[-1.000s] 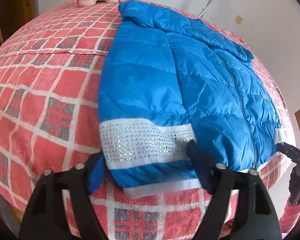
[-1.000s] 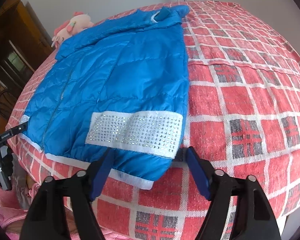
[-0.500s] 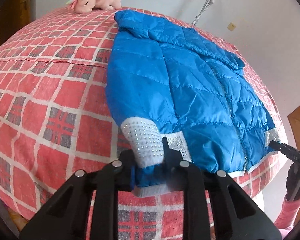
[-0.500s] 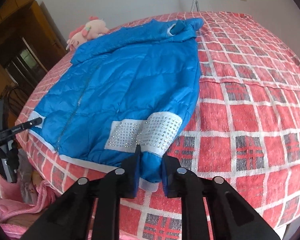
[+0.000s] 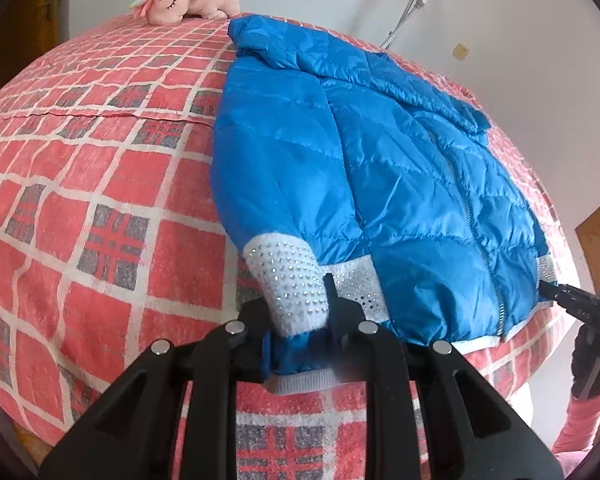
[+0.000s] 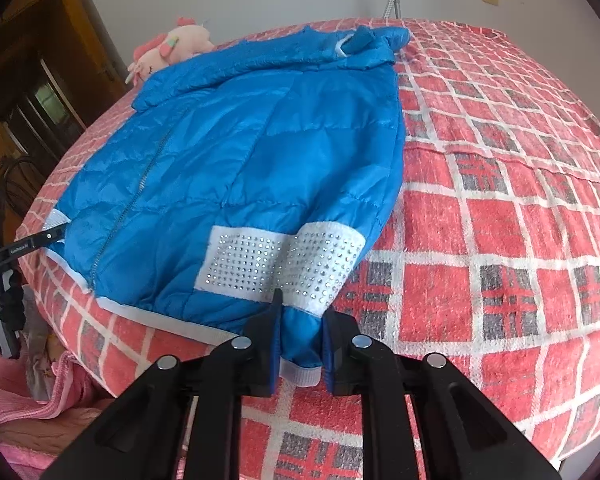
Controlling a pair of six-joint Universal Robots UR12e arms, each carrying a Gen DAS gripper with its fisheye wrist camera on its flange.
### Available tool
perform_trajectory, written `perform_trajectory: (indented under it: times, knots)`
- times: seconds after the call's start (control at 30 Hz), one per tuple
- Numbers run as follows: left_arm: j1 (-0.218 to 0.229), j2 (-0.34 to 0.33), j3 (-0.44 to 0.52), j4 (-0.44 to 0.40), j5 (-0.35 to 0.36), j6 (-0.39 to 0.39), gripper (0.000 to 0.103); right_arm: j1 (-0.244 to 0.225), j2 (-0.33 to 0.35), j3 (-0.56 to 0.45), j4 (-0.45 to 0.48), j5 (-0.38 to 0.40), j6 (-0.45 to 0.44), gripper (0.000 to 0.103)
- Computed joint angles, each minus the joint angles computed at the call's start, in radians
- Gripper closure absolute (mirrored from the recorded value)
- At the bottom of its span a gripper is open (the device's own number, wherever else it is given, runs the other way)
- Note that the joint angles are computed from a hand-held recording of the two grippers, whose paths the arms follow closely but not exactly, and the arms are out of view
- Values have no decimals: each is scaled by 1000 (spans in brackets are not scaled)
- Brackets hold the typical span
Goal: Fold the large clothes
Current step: 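Lift the hem band with both grippers and fold it over toward the collar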
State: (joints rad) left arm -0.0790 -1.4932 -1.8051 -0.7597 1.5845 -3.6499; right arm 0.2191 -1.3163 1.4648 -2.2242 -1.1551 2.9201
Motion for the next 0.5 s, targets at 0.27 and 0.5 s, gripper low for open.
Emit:
perform_trajectory:
  times: [0.27, 0.5]
  knots:
    - [26, 12, 26, 57, -79, 31, 89, -40, 0, -43, 5, 162, 5, 93]
    - [43, -11, 82, 109, -117, 73, 90, -44, 26, -120, -24, 204, 18, 93]
